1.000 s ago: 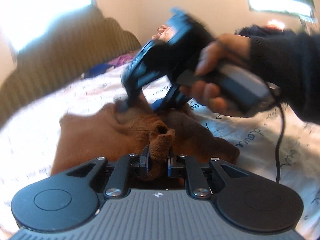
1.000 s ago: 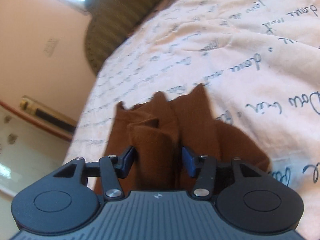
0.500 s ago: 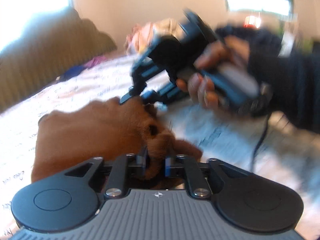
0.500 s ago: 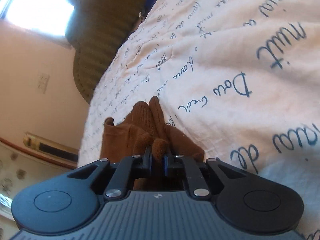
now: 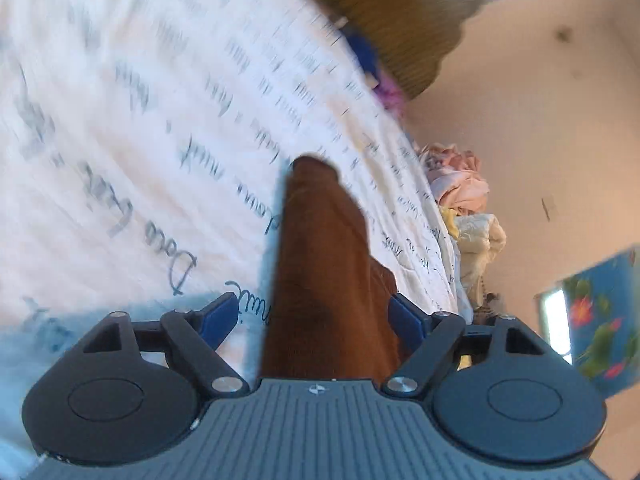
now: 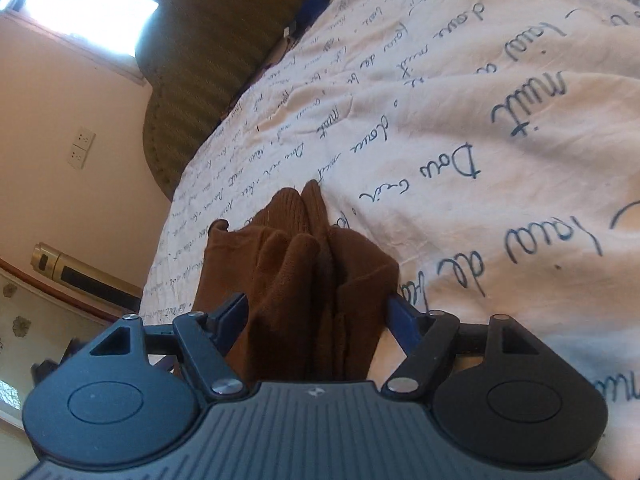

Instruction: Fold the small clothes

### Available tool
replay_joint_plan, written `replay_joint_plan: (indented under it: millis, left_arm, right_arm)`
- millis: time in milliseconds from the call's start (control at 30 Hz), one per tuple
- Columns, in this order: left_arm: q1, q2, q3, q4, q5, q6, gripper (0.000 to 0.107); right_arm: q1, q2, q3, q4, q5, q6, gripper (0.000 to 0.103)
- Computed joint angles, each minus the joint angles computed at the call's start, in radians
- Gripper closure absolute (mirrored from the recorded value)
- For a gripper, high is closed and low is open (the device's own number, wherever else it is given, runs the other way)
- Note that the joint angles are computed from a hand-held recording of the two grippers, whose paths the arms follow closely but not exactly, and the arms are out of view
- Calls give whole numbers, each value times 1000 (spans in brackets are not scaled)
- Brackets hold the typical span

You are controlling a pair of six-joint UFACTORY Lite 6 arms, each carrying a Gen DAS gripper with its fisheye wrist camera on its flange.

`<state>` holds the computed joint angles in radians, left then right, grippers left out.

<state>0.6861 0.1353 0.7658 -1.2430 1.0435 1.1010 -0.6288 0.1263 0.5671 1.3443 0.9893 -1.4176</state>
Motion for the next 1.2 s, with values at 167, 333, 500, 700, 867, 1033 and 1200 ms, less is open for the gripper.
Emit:
replay_joint_plan:
  millis: [167, 333, 500, 700, 867, 1033, 1200]
  left_arm:
    - [-188, 104, 86, -58, -84, 51, 38]
    - [-310, 31, 48, -45, -264, 104, 92]
    - [-197, -101, 65, 36, -200, 114, 93]
    - [-125, 29, 346, 216, -253, 0, 89]
    - [17, 122, 436, 302, -170, -34, 70]
    - [298, 8, 241, 297, 131, 191, 31]
    - [402, 6, 70, 416, 232, 242, 38]
  right_arm:
    - [128, 0, 12, 52, -79, 4, 33]
    - [130, -94, -27, 20, -78, 29, 79]
    - [196, -163, -31, 80, 0, 62, 79]
    - [467, 34, 102, 357, -38, 32, 80]
    - [591, 169, 156, 510, -190, 39, 47]
    - [491, -60, -38, 323, -92, 28, 30]
    - [522, -228, -180, 195, -71, 80, 30]
